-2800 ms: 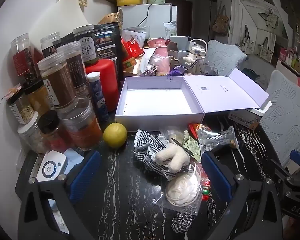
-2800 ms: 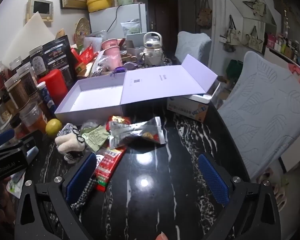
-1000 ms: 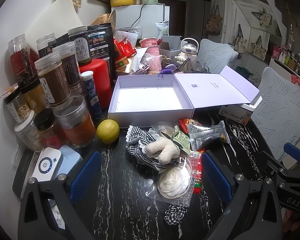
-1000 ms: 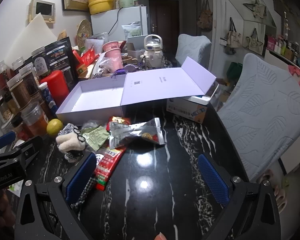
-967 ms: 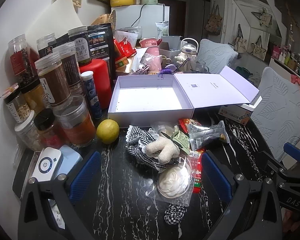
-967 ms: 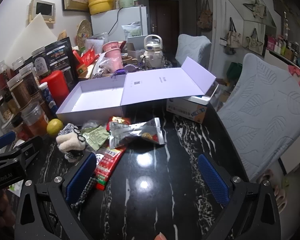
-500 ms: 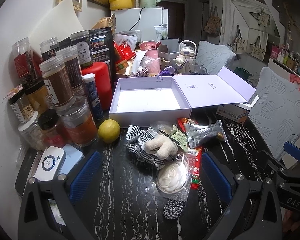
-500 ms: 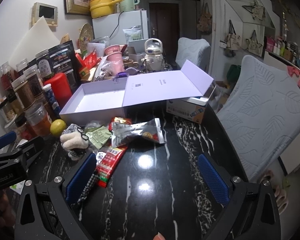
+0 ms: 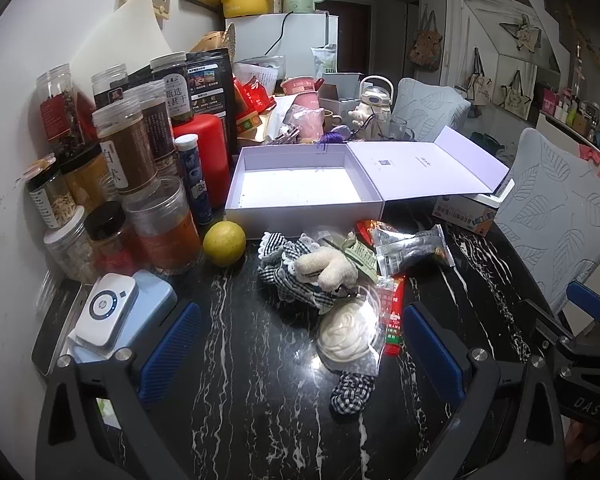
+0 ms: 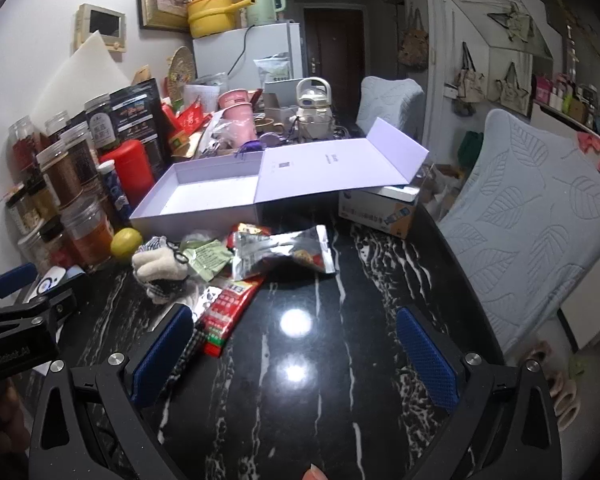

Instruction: Organize soft objects

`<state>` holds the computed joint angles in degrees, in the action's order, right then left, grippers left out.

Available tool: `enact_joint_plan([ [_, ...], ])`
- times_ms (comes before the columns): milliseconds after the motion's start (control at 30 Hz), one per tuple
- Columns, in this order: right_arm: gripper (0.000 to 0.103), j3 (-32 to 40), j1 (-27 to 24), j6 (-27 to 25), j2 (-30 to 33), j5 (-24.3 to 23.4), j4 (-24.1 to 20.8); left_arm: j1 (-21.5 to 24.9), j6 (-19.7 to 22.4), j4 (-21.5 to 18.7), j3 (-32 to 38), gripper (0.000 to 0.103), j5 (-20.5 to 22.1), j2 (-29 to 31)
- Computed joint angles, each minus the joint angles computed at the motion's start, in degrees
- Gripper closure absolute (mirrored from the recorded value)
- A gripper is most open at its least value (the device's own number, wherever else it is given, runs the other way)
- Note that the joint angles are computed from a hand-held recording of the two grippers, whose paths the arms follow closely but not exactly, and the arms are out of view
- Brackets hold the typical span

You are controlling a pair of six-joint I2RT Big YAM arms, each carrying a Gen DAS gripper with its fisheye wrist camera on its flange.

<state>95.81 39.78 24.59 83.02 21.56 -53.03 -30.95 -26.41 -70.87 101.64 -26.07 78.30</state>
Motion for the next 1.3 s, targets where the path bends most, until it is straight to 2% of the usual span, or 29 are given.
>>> enact_joint_plan([
  [300,0.0,-1.11,1.03,-0.85,0.25,-2.61,0.59,0.88,-0.91,1.74,-4.65,0.0,2.5,-2.79],
  [500,0.0,-0.58,1.35,-1.26,1.97,-5.98,-0.02,1.85,-0.71,1.0,-6.6,0.0,4.21,-3.21],
  [633,0.0,-0.31,1.5,-2.11,3.08,-7.18,0.15,3.05,-1.01,0.29,-8.71,0.0,7.27,-3.69],
  [833,0.0,0.87,0.73,-2.01,5.54,-12.84,0.32,5.37,-2.11,0.75,-12.0,0.0,10.62,-5.07],
  [1033,0.013,3.6,-0.46,-1.68,9.48,-18.4,0.05,7.8,-2.8,1.25,-13.27,0.0,11.39,-5.45],
  [1100,0.018,5.01,-0.79,-2.01,11.22,-19.78,-0.32,8.65,-2.43,1.39,-13.26,0.0,11.4,-5.3],
  [1300,0.026,10.5,-1.53,-4.78,16.57,-22.97,-1.73,11.05,-0.28,2.09,-12.27,0.0,13.06,-3.56],
])
